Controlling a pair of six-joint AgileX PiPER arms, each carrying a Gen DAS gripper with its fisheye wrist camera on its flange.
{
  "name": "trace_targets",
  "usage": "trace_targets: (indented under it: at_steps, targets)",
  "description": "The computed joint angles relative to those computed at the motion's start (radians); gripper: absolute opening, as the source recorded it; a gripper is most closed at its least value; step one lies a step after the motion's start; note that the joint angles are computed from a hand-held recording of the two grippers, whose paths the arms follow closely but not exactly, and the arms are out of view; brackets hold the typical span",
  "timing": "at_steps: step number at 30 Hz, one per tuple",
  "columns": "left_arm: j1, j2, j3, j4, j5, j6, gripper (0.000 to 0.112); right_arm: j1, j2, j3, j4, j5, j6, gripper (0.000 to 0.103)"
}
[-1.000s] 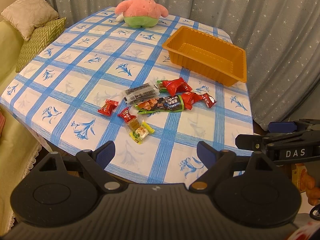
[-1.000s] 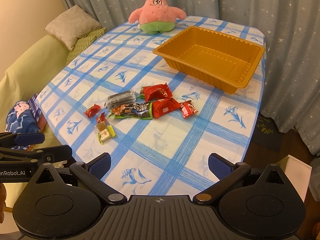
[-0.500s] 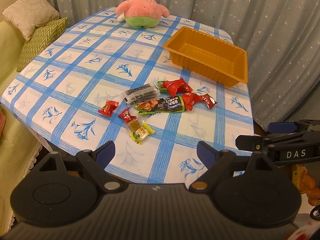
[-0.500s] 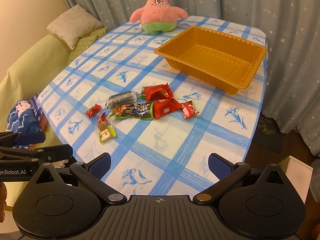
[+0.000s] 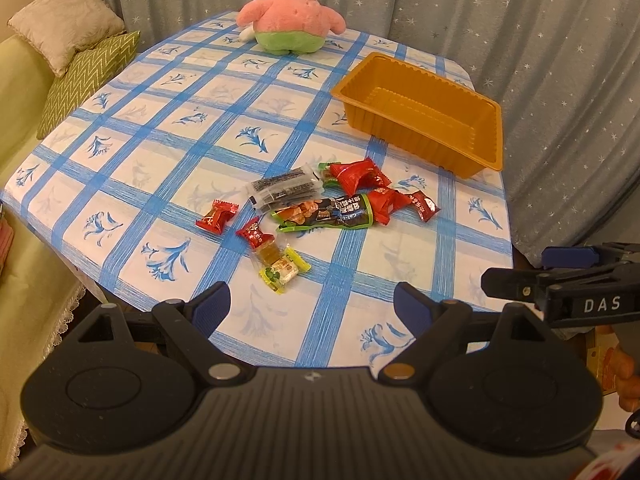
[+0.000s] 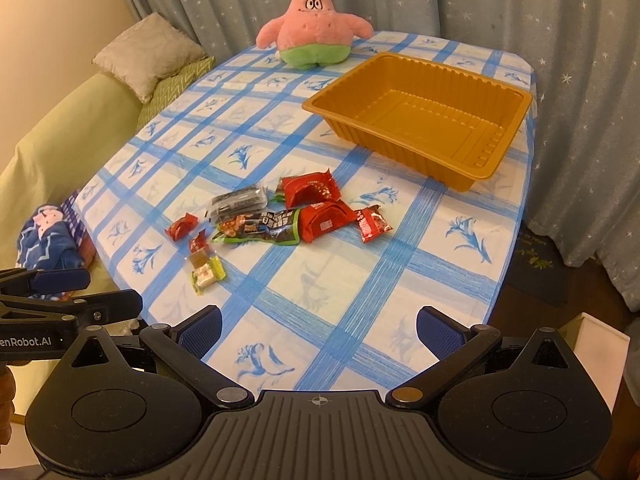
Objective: Organize snacks
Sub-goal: 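Lower the left gripper onto the yellow-green square candy and close it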
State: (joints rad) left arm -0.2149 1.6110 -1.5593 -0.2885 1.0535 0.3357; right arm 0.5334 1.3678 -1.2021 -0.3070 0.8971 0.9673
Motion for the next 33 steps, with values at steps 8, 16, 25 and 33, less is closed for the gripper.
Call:
trace_targets:
  at_steps: [8, 16, 25, 33]
  targets:
    - [-0.007, 0.03, 0.065, -0.009, -0.122, 0.017, 0.087, -0.063, -0.019, 0.074, 0.019, -0.122, -0.047, 0.103]
    - [-0.029, 0.063, 0.144, 0.004, -0.272, 0.087, 0.073, -0.152, -0.015, 0.138, 0.075, -0.23, -0.139, 0.103]
    - [-0.053, 0.153, 0.138, 0.034, -0.342, 0.151, 0.048, -0.226, 0.02, 0.173, 0.152, -0.302, -0.241, 0.103]
    - [-0.058, 0.233, 0.095, 0.058, -0.341, 0.187, 0.033, -0.279, 0.045, 0.169, 0.221, -0.314, -0.321, 0.103]
